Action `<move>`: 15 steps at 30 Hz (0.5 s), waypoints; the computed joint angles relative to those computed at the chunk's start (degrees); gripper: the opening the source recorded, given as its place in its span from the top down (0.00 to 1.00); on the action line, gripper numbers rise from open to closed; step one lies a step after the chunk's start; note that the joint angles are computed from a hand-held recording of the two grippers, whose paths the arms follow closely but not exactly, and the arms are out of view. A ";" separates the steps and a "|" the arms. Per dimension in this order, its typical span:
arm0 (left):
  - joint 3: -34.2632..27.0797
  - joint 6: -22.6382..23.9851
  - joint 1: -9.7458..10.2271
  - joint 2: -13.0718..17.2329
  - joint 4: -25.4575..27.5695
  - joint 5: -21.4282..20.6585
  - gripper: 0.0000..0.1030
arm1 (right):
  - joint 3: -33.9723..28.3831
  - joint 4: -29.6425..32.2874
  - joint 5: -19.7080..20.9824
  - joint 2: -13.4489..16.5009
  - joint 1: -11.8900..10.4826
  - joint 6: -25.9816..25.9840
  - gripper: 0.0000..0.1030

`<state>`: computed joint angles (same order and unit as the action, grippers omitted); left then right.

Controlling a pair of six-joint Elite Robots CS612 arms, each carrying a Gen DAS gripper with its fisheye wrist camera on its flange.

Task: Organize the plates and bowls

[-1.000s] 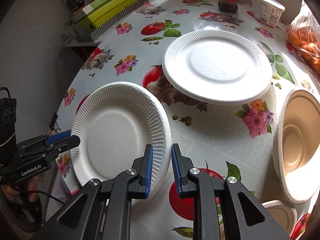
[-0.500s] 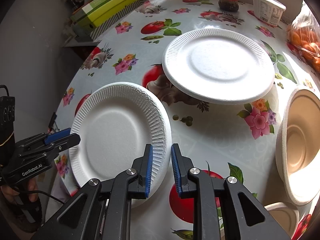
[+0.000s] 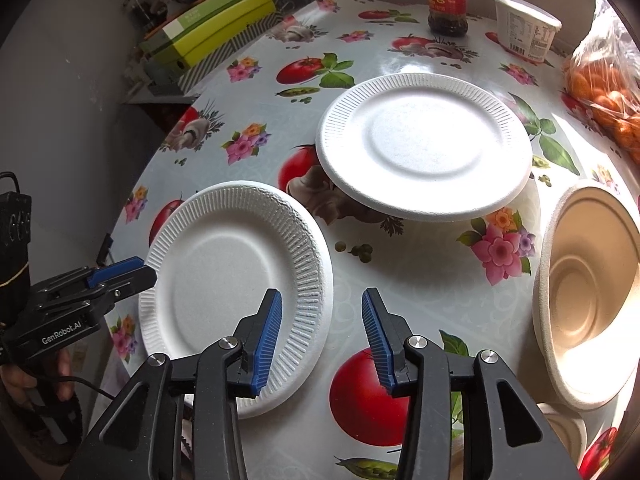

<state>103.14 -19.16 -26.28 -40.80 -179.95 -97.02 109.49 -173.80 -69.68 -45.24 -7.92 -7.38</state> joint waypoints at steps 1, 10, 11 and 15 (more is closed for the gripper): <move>0.00 0.07 0.00 -0.05 -0.16 -0.01 0.65 | 0.10 -0.19 0.18 -0.08 -0.08 0.01 0.59; -0.36 0.35 -0.21 -0.37 -2.14 0.12 0.64 | 1.10 -3.05 1.39 -0.97 -0.91 0.85 0.58; -0.42 0.50 -0.32 -0.41 -2.50 0.49 0.64 | 1.15 -3.25 1.43 -1.05 -0.97 0.89 0.58; -0.84 1.14 -0.69 -0.51 -2.58 1.38 0.64 | 1.18 -3.63 1.71 -1.23 -1.17 0.92 0.58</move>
